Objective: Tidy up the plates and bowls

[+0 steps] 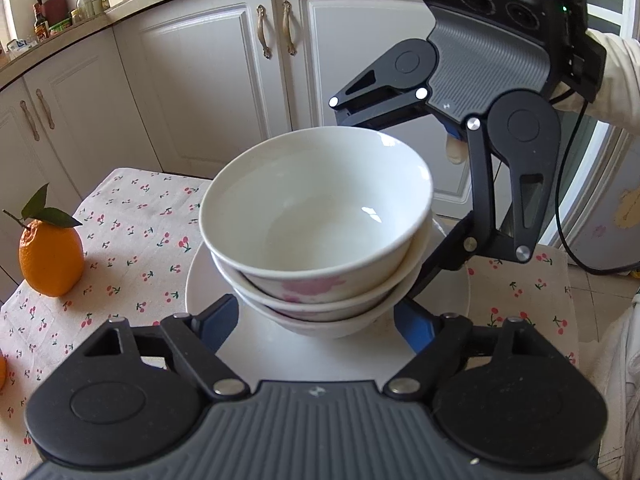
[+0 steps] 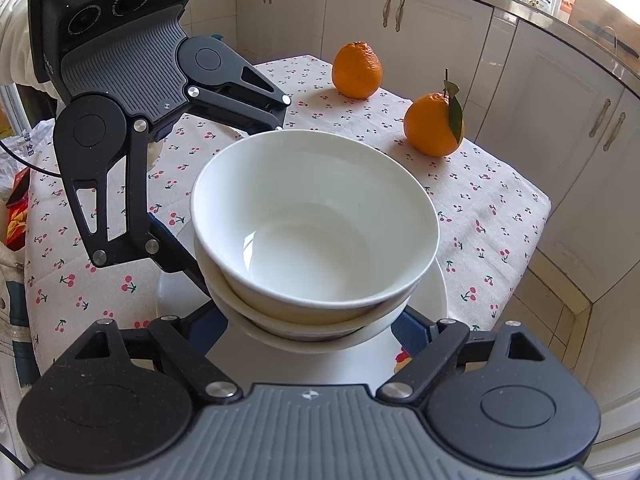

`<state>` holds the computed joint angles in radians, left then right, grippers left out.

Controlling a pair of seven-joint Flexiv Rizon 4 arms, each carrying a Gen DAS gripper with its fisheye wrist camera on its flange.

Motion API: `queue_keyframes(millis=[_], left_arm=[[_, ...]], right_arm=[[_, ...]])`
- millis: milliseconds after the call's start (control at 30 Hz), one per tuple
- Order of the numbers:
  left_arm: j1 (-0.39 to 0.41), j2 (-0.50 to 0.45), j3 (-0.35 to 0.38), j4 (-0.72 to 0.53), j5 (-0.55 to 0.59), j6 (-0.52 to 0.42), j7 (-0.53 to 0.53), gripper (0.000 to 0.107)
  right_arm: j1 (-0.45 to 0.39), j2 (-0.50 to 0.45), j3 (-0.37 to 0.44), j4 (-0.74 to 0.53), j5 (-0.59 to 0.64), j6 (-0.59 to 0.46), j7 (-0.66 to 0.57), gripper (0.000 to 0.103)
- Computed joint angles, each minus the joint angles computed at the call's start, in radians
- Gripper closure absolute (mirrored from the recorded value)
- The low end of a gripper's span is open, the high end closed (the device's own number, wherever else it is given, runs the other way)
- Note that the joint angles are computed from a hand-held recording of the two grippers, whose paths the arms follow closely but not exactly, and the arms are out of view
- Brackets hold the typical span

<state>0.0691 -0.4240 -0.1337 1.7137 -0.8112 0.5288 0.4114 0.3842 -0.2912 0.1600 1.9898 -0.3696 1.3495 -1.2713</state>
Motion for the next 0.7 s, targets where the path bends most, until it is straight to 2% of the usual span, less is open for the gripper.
queue_keyframes(millis=[100,200,400,500,567,700], left_arm=[[0.002,0.019,-0.001,0.032,-0.041,0.035,0.021,0.01],[0.001,0.048,0.004,0.078,-0.088,0.075,0.047,0.01],[0.006,0.131,0.019,0.201,-0.299,0.112,0.137,0.006],[-0.005,0.17,0.039,0.255,-0.436,0.122,0.151,0.004],[-0.026,0.195,0.049,0.292,-0.539,0.166,0.167,0.004],[-0.084,0.242,0.068,0.347,-0.708,0.274,0.18,0.004]], right_arm=[[0.037,0.013,-0.052,0.026,-0.07,0.034,0.076,0.001],[0.062,0.031,-0.088,0.047,-0.144,0.042,0.161,0.0],[0.115,0.091,-0.164,0.097,-0.416,0.005,0.493,0.0],[0.138,0.125,-0.158,0.099,-0.544,-0.118,0.676,0.0],[0.148,0.143,-0.143,0.096,-0.629,-0.205,0.807,0.0],[0.181,0.143,-0.072,0.046,-0.633,-0.471,1.025,0.0]])
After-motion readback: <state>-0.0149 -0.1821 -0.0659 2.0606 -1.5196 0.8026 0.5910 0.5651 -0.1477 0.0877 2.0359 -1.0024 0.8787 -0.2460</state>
